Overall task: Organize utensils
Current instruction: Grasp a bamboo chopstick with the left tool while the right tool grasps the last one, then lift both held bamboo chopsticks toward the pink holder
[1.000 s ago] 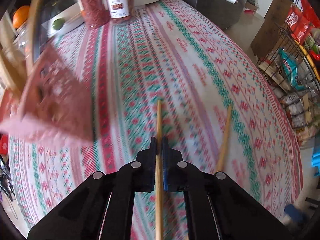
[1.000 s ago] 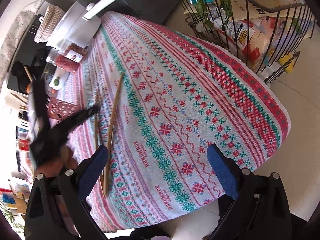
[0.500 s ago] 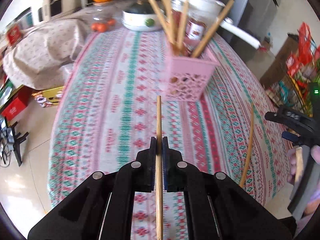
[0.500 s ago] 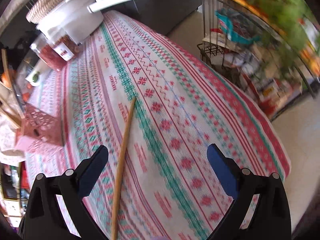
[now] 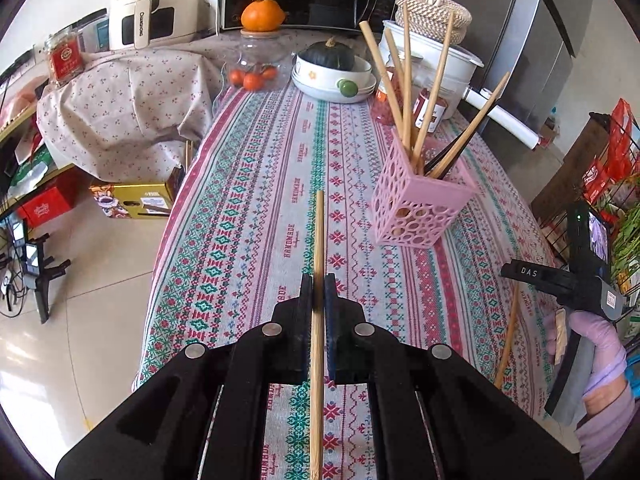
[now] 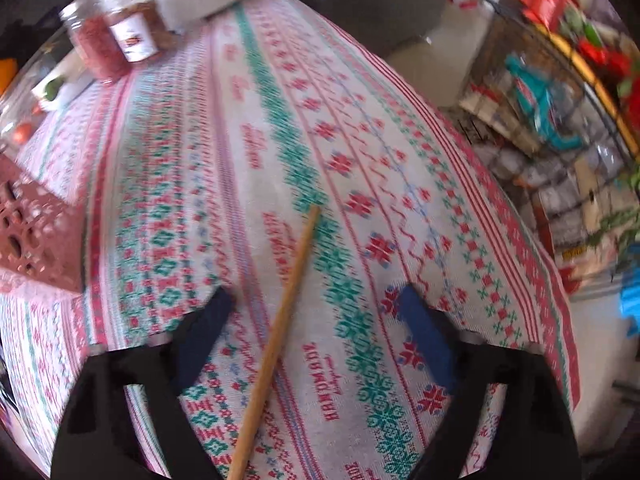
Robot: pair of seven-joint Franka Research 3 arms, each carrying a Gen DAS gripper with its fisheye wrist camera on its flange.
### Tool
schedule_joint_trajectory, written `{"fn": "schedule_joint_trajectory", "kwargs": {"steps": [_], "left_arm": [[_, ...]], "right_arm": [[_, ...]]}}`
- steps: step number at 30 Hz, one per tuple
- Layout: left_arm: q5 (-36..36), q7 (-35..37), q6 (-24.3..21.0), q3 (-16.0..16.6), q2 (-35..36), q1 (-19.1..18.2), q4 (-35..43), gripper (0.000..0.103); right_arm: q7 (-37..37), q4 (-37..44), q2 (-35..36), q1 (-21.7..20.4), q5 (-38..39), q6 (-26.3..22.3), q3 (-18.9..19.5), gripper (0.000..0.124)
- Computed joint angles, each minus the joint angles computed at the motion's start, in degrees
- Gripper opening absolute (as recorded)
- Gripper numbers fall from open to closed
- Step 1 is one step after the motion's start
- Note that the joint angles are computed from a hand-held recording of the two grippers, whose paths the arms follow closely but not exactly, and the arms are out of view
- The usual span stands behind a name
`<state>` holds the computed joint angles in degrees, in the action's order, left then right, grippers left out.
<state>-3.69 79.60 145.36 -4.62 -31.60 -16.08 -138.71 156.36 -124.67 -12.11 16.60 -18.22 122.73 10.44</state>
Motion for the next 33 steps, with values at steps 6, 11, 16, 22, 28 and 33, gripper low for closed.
{"fn": "schedule_joint_trajectory", "kwargs": {"steps": [6,11,16,22,28,33], "left_arm": [[0.95,-0.55,0.13,-0.53,-0.34,0.26,-0.61,0.005],[1.20,-0.65,0.66,-0.62,-0.35,0.10,-0.83,0.005],[2.04,-0.93,1.36,-1.01,-0.67,0.00,-1.14,0.005],[0.03,-0.43,2.48,0.59,-2.06,-1.44,-1.61,0.005],[-1.17,0.70,5.26,1.21,-5.58,-2.94,-3.57,0.005],[-2.21,-0.12,7.60,2.18,-9.45,-4.06,-5.89,0.005]], "right_arm": [[-2.60,-0.49,-0.99,0.36,-0.73,0.38,0.22,0.018],[-4.23,-4.12,-4.58,0.11,1.00,2.22,0.34,0.012],[-4.91,-6.50,-7.18,-0.14,3.82,5.10,0.86,0.009],[-4.11,-11.38,-15.72,-1.31,4.48,9.95,3.47,0.008],[-2.77,-15.06,-25.42,-3.68,3.02,13.52,7.81,0.007],[-1.48,-18.78,-33.62,-5.42,4.05,17.60,10.54,0.007]]}}
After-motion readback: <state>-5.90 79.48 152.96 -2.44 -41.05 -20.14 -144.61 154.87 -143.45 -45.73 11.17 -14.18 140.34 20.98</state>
